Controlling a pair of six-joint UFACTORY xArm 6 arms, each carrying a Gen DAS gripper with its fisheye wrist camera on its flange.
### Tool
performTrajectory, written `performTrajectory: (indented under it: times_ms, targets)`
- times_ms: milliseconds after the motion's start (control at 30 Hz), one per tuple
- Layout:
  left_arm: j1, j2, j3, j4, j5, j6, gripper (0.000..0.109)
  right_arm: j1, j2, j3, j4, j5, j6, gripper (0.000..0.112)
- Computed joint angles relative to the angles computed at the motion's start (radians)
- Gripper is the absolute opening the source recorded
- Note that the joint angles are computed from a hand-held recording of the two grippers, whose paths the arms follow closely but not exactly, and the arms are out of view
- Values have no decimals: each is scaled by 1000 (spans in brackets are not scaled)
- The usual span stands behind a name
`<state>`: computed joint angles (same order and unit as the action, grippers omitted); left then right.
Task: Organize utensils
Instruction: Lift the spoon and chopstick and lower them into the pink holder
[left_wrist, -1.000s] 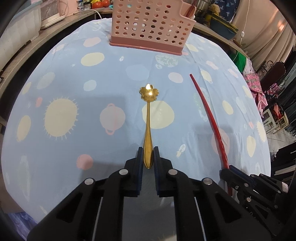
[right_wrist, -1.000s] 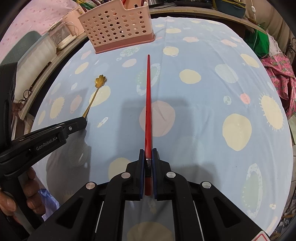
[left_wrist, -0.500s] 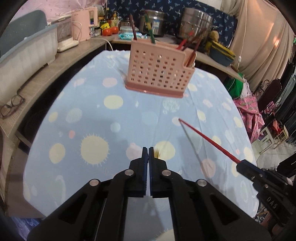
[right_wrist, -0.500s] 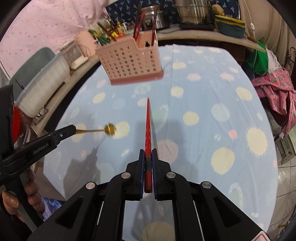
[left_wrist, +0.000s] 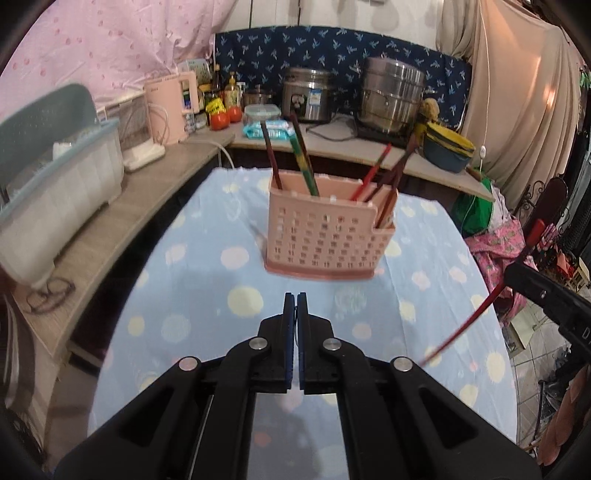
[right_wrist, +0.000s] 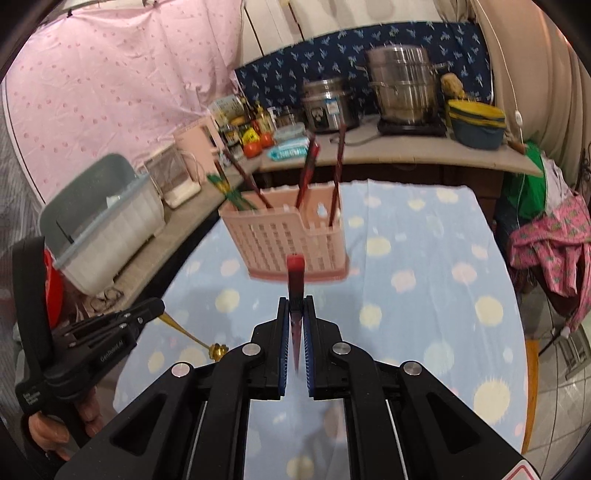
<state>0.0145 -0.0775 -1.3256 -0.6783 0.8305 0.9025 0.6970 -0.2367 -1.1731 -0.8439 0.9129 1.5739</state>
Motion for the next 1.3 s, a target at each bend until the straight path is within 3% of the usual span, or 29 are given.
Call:
performTrajectory:
  times_ms: [400, 733, 867, 1300]
  targets:
    - [-63, 213, -395, -40, -14, -111, 1, -182, 176, -306, -9, -160, -205, 7]
    - [-108, 448, -786, 5, 32, -246, 1, -277, 365, -608, 28, -189, -374, 7]
    - [-125, 516, -864, 42, 53, -289, 1, -296, 435, -704, 36, -162, -418, 7]
    - [-151, 671, -987, 191, 84, -398, 1, -347, 513, -669, 189, -164, -493, 7]
